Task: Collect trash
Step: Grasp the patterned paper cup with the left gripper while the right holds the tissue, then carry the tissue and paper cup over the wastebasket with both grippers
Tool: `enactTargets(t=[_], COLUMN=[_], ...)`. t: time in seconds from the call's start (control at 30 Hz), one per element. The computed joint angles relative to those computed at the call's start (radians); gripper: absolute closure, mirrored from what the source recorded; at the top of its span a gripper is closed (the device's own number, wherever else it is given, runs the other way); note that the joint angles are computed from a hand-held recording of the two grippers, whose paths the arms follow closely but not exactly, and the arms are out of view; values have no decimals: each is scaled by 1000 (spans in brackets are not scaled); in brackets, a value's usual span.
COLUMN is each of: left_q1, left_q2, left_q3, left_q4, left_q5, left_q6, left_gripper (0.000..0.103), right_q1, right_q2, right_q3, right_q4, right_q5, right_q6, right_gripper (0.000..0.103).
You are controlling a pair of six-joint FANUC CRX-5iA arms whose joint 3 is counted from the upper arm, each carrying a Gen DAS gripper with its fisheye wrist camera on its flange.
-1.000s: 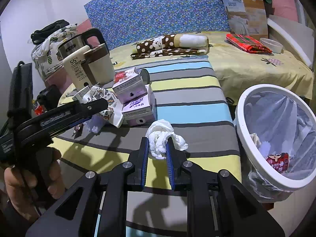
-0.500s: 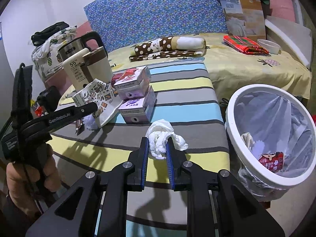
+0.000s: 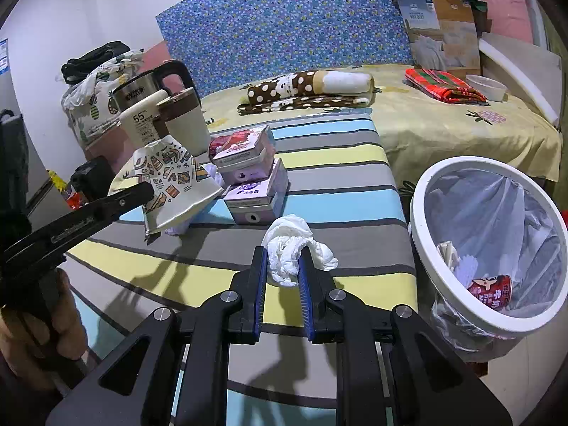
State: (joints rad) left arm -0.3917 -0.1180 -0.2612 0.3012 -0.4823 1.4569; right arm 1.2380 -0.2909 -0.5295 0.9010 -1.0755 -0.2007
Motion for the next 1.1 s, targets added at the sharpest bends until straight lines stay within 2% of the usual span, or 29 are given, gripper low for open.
enactTargets(t=[0.37,0.93,1.1], left_q1=[-22,-100,-133], left_q2=[-40,12,34], left_q3=[-39,-20,-18], left_q4=[49,126,182], left_q5=[14,13,27], left_q6=[-75,-168,-221], left_gripper=[89,89,89], right_q1=[19,68,86], right_q2=[-5,-79,-110], right_q3=[3,-43,-65], right_q4=[24,37,39], right_q5=[-38,-160,-203], right_q6=[1,-50,-74], right_gripper=[84,84,84])
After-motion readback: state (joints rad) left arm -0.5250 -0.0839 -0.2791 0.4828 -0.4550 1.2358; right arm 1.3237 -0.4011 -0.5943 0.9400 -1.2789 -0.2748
